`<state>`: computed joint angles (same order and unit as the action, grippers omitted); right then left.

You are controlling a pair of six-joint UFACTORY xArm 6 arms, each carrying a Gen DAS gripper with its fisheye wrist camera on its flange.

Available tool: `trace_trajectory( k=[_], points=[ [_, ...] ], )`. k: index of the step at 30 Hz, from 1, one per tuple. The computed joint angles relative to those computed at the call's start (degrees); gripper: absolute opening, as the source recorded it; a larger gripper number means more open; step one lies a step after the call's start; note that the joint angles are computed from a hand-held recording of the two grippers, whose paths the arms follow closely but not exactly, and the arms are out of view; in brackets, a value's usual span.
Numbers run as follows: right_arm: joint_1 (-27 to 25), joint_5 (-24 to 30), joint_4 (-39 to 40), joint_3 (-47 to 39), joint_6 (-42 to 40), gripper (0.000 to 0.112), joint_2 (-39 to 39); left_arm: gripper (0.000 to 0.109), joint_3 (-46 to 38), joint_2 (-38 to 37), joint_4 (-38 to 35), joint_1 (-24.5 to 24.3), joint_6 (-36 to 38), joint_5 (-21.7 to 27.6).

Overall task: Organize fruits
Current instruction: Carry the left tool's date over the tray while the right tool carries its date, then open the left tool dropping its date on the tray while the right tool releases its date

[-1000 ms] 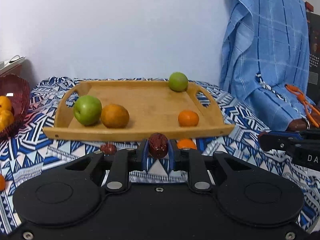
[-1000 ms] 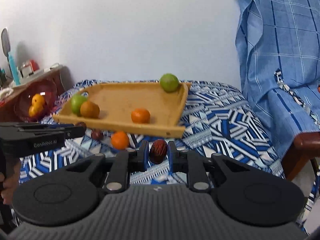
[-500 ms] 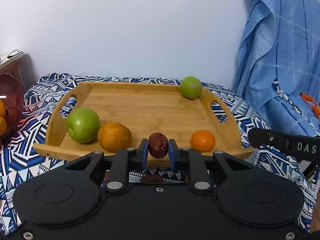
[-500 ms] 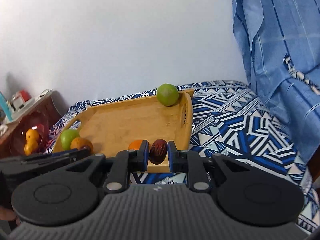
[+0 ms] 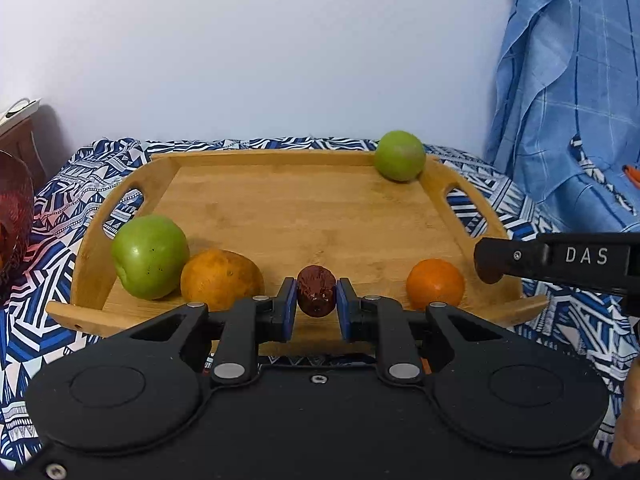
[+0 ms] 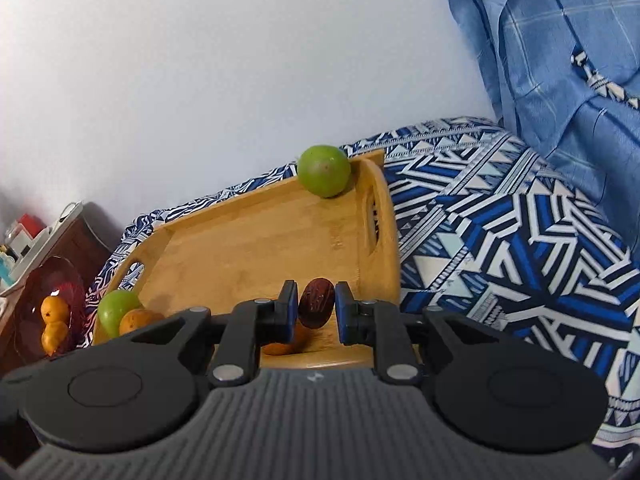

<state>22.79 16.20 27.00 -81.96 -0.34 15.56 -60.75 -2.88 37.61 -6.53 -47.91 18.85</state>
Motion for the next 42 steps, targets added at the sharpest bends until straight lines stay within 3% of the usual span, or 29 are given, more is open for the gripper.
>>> trace_trajectory(
  k=[6, 34, 42],
  points=[
    [-0.1, 1.7, -3.4, -1.2, 2.2, 0.024, 1.0, 0.02, -0.5, 1.3, -0.3, 0.2, 0.8, 0.0],
    [-0.5, 3.3, -3.2, -2.1, 3.1, 0.029, 2.1, 0.02, 0.7, 0.6, 2.9, 0.4, -0.3, -0.3],
    [-0.2, 2.4, -2.3, -1.4, 2.0, 0.03, 1.6, 0.03, 1.6, -1.0, 2.1, 0.1, 0.7, 0.0]
  ],
)
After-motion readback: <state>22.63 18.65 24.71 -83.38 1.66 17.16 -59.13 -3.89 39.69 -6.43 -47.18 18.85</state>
